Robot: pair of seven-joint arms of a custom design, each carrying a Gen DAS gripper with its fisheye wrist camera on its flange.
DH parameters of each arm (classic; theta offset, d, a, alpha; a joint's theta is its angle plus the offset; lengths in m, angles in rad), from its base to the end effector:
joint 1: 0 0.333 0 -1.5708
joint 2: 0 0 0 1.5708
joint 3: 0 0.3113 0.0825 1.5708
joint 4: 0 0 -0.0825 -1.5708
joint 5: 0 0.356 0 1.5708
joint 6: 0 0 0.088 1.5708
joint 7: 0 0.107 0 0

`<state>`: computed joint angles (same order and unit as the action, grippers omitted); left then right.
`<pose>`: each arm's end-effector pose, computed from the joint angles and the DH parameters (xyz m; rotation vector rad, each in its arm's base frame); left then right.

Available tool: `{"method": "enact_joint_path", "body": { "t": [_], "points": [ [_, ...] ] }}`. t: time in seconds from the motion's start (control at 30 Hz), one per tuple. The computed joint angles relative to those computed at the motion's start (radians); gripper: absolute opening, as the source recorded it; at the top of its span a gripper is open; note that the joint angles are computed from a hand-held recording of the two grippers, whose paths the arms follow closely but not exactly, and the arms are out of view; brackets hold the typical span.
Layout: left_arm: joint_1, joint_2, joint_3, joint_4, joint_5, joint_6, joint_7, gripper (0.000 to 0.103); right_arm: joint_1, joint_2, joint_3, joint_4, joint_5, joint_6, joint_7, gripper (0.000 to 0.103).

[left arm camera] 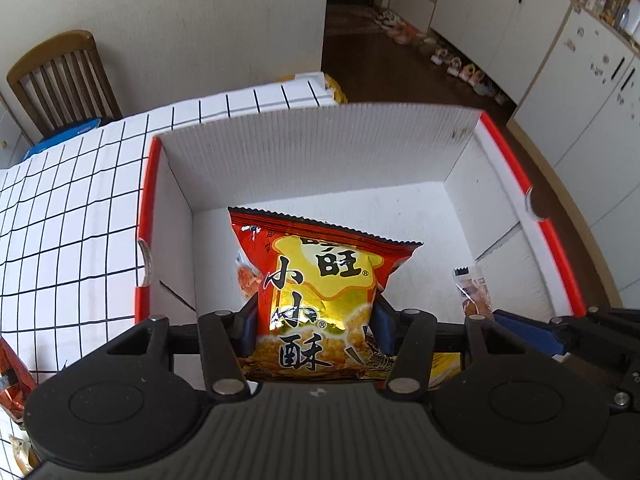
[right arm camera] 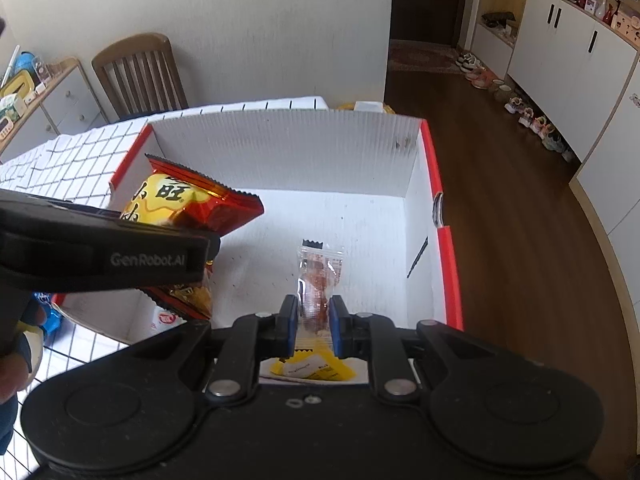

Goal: Organize snacks
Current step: 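Carry the chip bag with the left tool while the right tool carries the sausage packet over the box, then open both tools to drop the chip bag and sausage packet into the box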

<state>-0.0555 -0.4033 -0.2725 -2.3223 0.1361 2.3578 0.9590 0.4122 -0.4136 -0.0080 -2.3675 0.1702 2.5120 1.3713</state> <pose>0.4176 -0.1538 0.5415 -2.1436 1.7423 -0.4622 0.4078 0.1725 0.5504 -2.2353 1.3344 -0.3254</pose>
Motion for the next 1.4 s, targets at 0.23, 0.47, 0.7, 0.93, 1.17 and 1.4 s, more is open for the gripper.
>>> {"method": "enact_joint_path", "body": {
  "t": [0.23, 0.47, 0.7, 0.93, 1.17, 1.4],
  "points": [
    [-0.016, 0.025, 0.001, 0.001, 0.002, -0.004, 0.030, 0.054, 0.001, 0.034, -0.003, 0.023, 0.014, -0.025, -0.032, 0.015],
    [-0.027, 0.037, 0.001, 0.017, 0.004, -0.018, 0.046, 0.057, -0.008, 0.051, -0.004, 0.029, 0.034, -0.039, -0.052, 0.021],
    [-0.022, 0.001, -0.001, -0.004, 0.000, 0.018, 0.039, 0.073, -0.015, 0.034, -0.010, 0.020, 0.059, -0.039, -0.066, 0.027],
    [-0.011, -0.060, -0.006, -0.026, -0.009, 0.026, 0.032, 0.073, -0.014, -0.005, -0.029, 0.007, 0.088, -0.041, -0.091, 0.035],
    [-0.003, -0.144, -0.016, -0.051, -0.019, 0.035, 0.038, 0.073, 0.000, -0.050, -0.050, 0.005, 0.127, -0.046, -0.117, 0.044],
    [0.010, -0.245, -0.022, -0.085, -0.041, 0.029, 0.047, 0.073, 0.018, -0.094, -0.067, -0.002, 0.166, -0.042, -0.144, 0.051]
  ]
}}
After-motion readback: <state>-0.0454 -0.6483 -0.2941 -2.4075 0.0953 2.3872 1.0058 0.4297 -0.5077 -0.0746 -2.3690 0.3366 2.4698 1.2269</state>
